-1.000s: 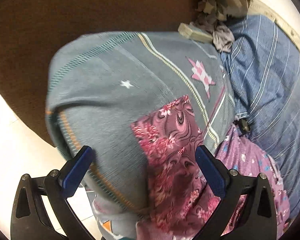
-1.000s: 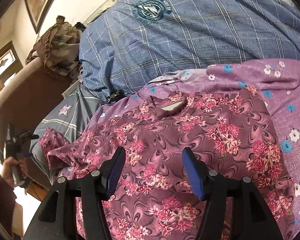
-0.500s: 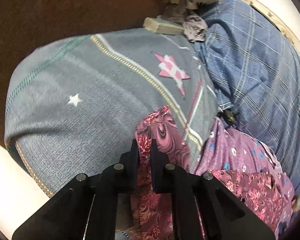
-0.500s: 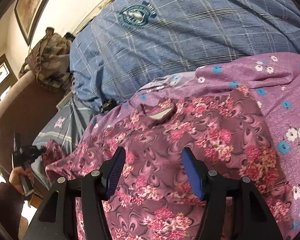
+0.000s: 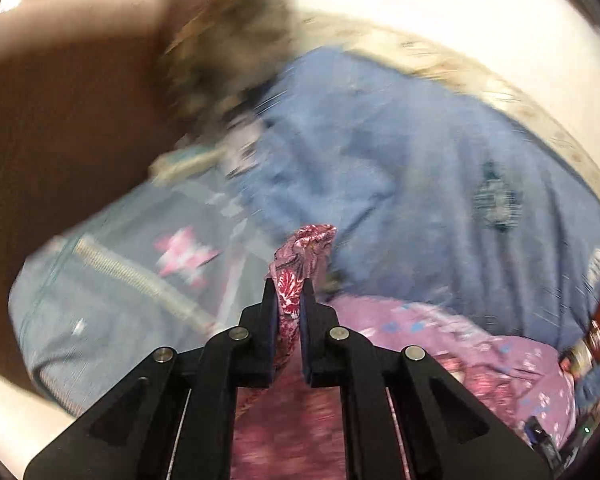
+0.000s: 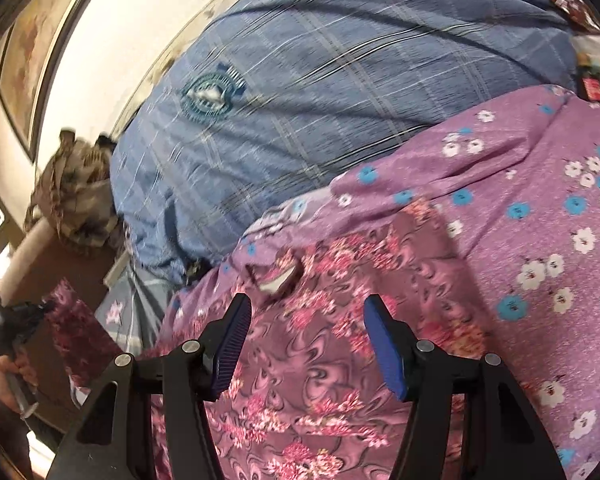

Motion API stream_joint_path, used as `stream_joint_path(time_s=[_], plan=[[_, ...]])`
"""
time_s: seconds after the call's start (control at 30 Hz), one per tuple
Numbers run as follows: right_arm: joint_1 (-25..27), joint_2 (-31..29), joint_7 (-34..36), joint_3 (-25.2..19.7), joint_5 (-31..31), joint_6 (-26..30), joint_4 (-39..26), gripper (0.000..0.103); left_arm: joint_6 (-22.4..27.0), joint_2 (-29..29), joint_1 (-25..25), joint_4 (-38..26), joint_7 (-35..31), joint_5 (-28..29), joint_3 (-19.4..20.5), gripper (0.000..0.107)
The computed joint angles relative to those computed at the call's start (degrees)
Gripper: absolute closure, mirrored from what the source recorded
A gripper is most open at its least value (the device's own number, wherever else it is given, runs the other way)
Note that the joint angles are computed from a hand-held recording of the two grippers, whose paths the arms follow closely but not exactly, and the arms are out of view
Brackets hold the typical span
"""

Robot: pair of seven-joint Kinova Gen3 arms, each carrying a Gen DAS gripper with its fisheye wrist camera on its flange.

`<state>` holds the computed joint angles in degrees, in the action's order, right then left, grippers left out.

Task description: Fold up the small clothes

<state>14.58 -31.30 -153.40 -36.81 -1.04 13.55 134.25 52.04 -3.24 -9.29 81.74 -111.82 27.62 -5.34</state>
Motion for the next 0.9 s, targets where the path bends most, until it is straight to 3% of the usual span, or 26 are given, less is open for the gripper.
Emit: stream_joint_path(time_s=[0.27, 0.4, 0.5, 0.6, 0.7, 0.77, 0.8, 0.83, 0.9], plan=[[-2.19, -5.02, 0.19, 11.19, -2.54, -0.58, 4.28, 0.041, 0.32, -1.33, 16.71, -7.38, 6.01, -6.96, 7.94, 0.101], [-1.58, -8.75, 0.84, 16.88, -3.51, 1.02, 6.24, 0.041, -0.7, 2.14, 25.05, -7.64, 11.33, -12.54, 13.85, 0.101], [-1.82, -11.72, 1.63, 22.46, -4.28, 1.98, 8.01, 0.041, -1.56, 5.94, 31.83, -6.56, 16.37, -16.11, 15.13, 0.1], [-0.74, -13.65, 2.97, 26.28, -4.17, 4.43, 8.37, 0.041, 0.33, 10.38, 38.05, -6.16, 18.59, -17.92, 14.39, 0.086], [-1.22, -13.25, 4.8, 28.17, -3.89, 5.69, 7.92, 0.041, 0.6, 10.11, 36.62, -3.14, 14.29, -12.26, 15.23, 0.074], [-2.72, -12.4, 6.26, 28.69, -3.85, 5.45, 7.52, 0.041, 0.79, 8.36, 31.37, -2.22, 11.41, -7.6, 18.52, 0.048], [-2.63, -12.12, 6.6, 27.87, -3.91, 5.44, 7.19, 0.041, -0.41, 7.04, 28.71, -1.19, 10.38, -6.16, 20.31, 0.042], [-2.13, -11.81, 6.83, 26.56, -3.83, 5.56, 6.72, 0.041, -2.55, 5.07, 26.59, 0.36, 9.32, -5.65, 21.27, 0.035], [-2.64, -10.94, 7.91, 24.35, -3.35, 6.06, 5.5, 0.041, -6.12, 2.72, 24.25, 2.62, 8.75, -7.43, 22.75, 0.031]])
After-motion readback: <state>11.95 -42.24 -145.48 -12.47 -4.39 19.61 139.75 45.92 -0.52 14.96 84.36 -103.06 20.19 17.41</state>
